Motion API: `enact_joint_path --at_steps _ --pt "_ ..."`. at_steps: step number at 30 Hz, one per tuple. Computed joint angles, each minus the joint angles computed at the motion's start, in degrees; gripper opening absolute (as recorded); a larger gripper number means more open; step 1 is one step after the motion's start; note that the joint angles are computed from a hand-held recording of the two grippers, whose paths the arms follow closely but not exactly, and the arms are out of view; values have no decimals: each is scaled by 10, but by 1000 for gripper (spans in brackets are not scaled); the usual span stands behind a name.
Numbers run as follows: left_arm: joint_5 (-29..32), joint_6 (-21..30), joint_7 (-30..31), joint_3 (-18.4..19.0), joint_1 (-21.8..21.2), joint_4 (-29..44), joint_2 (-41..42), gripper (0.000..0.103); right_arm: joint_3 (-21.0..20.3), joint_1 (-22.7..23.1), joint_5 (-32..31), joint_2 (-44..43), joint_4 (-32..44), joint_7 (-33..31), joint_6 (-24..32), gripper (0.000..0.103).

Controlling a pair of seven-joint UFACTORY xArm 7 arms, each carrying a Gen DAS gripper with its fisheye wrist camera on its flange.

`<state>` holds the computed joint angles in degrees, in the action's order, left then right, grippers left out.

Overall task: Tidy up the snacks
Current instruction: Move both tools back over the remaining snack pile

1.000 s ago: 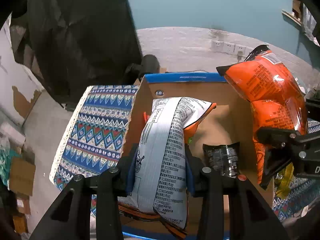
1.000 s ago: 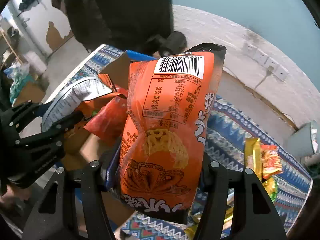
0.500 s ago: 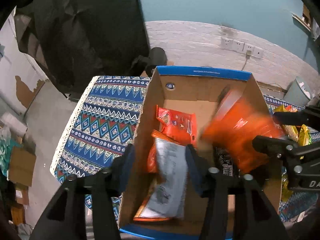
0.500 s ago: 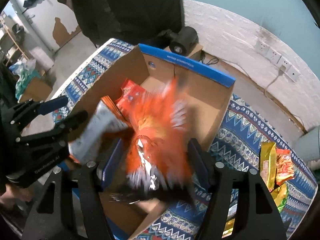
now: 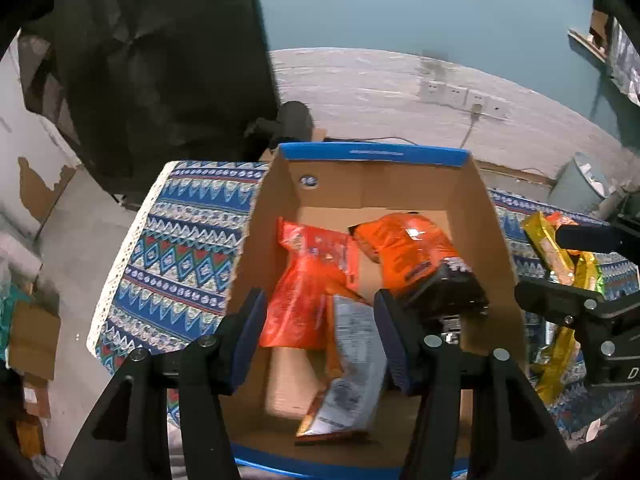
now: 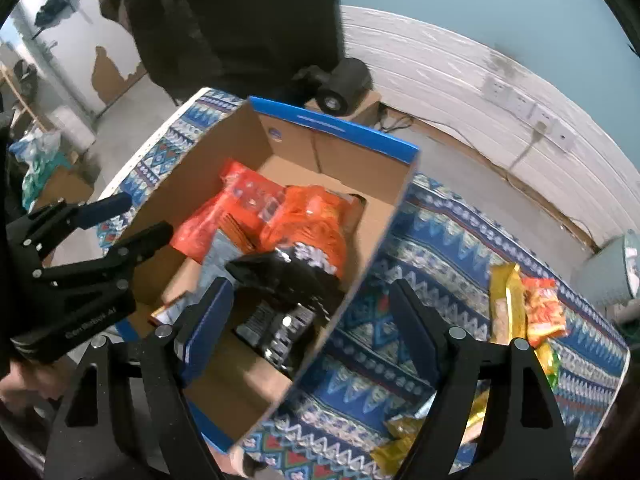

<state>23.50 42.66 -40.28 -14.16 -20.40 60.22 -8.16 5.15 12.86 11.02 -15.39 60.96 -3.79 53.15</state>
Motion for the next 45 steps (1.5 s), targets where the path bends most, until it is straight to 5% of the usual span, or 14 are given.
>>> enact_joint_path --at_steps 16,45 --pt "30 9 11 -24 -52 51 36 70 -39 -53 -26 -122 -80 11 37 84" --pt "97 52 40 -17 -207 191 181 75 -121 -178 -53 -289 -220 -19 111 85"
